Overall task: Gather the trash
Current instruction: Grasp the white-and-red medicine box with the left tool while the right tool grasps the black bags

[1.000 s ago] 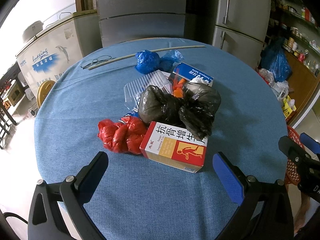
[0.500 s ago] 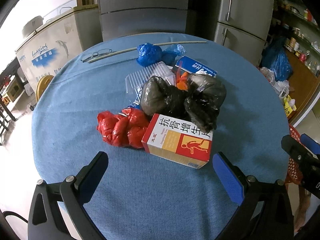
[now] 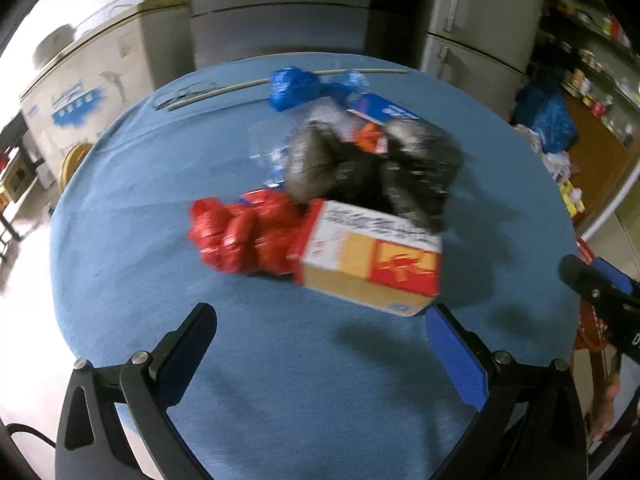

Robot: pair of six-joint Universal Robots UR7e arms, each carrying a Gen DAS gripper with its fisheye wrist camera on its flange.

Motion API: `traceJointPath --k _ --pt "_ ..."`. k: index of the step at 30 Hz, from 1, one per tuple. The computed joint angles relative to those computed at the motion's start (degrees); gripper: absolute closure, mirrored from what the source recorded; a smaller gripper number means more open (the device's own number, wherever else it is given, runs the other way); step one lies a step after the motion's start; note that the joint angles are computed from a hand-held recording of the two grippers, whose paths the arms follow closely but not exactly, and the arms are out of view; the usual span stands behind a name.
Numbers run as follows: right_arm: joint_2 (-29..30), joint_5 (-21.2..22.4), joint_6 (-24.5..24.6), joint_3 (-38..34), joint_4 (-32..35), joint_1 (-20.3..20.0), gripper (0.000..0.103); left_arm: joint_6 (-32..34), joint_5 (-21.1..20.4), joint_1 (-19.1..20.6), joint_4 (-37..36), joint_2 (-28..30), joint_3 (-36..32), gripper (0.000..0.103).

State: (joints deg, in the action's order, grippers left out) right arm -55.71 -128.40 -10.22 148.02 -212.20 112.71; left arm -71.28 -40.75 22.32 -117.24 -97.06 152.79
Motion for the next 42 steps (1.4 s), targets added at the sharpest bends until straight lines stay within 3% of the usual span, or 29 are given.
traceJointPath --k 7,12,13,17,26,31,35,38,42 --pt "0.2 0.4 0.4 0.4 -1.0 -1.4 0.000 7.8 3.9 6.9 -10.5 13.2 -4.0 0.000" --pt "-0.2 0.3 1.3 0.3 0.2 -2.3 0.000 12.8 3.7 11.4 -16.6 16.4 -5.0 0.002" --pt "0.0 0.2 1.2 0.3 0.1 -2.3 0.000 12.7 3.8 11.3 -18.7 15.6 -4.0 0.015" --pt "0.7 0.0 1.3 -0.2 0.7 -2.5 0.000 13.1 2.8 10.9 -21.1 12.4 -1.9 0.016" --pt "3.6 0.1 -2.1 -3.8 4.2 0.0 0.000 3.5 3.4 3.4 -5.1 -1.9 2.3 0.017" --pt "4.2 6.6 -1.5 -8.0 9.9 0.9 0.000 -3.8 3.2 -1.0 7.5 -9.9 3.2 0.017" --pt "6.2 12.6 0.9 -13.4 16.5 0.4 0.000 -5.0 2.8 -1.4 9.3 -12.4 3.9 0.017" --pt "9.4 14.9 3.0 -17.8 22.0 0.4 0.000 -5.9 2.7 -1.8 10.8 -14.6 4.3 0.017" --pt "14.1 13.5 5.2 -22.4 24.5 0.2 0.000 -6.9 3.3 -2.4 13.4 -16.9 4.4 0.017"
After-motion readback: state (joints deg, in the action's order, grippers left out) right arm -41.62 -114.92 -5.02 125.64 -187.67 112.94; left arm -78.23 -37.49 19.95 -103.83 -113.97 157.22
